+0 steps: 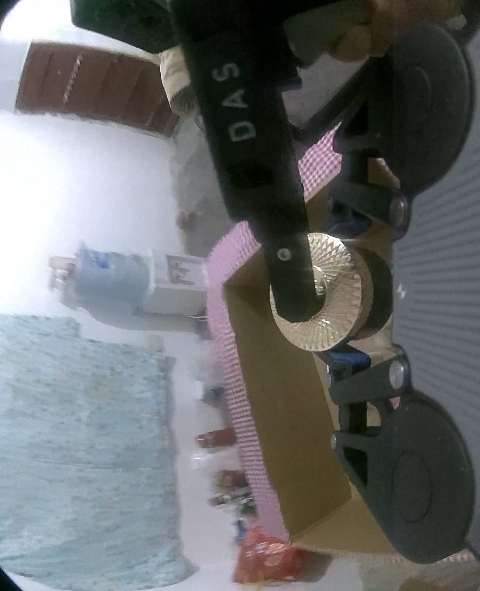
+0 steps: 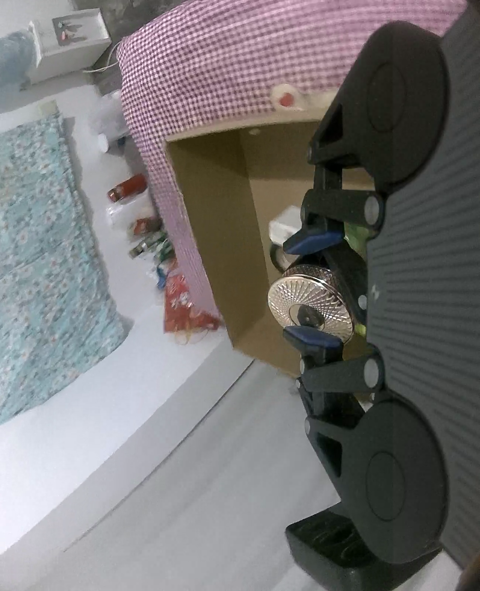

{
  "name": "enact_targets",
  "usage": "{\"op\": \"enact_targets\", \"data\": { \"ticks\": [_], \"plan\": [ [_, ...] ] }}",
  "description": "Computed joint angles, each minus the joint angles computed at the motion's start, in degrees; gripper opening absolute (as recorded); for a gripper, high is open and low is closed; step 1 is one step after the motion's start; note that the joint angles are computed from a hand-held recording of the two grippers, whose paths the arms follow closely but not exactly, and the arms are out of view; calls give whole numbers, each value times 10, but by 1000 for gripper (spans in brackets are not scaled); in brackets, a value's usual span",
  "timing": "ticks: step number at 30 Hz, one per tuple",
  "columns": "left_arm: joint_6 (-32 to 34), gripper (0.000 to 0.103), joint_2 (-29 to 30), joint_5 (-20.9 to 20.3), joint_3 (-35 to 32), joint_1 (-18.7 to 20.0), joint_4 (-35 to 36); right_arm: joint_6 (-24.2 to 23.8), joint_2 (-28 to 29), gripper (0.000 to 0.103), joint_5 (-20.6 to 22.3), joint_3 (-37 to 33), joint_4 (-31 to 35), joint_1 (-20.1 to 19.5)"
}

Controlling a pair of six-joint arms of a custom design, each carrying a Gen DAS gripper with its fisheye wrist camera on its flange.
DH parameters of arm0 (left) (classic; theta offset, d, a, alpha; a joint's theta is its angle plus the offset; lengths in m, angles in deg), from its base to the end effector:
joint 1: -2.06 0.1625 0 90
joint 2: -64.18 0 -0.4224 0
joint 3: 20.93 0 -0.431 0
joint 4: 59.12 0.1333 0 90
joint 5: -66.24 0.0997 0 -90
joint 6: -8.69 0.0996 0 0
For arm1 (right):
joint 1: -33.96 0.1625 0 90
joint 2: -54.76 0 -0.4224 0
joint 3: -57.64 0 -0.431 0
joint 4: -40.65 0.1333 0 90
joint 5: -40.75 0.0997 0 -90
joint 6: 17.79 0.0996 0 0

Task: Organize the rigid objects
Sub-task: 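Lower the gold-lidded jar into the box and open the right gripper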

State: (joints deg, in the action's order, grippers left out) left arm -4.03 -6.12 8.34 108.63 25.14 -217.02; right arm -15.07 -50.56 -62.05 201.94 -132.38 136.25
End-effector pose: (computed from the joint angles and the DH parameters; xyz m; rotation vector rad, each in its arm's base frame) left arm -0.3630 -0.3571 0.1213 1.1907 2.4570 -0.6613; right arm 0.1859 -0.3306 0.2983 0.1069 -2.7999 1.1636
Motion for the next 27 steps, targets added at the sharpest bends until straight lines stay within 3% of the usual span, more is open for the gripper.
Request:
{"op": "enact_targets", "data": {
  "ticks": [5,12,22,27],
  "plan": [
    [-28,57,64,-29,-70,50,49,-25,66,42,-21,-61,39,-31],
    [-49,57,113,-45,-123,92,84,-48,110,40,-28,-98,66,-65],
    [-73,59,122,-48,-134,98,105,-112,150,40,-91,-106,27,-42],
    [-68,62,123,-50,-131,97,94,-115,153,40,-81,-104,12,-47]
  ]
}}
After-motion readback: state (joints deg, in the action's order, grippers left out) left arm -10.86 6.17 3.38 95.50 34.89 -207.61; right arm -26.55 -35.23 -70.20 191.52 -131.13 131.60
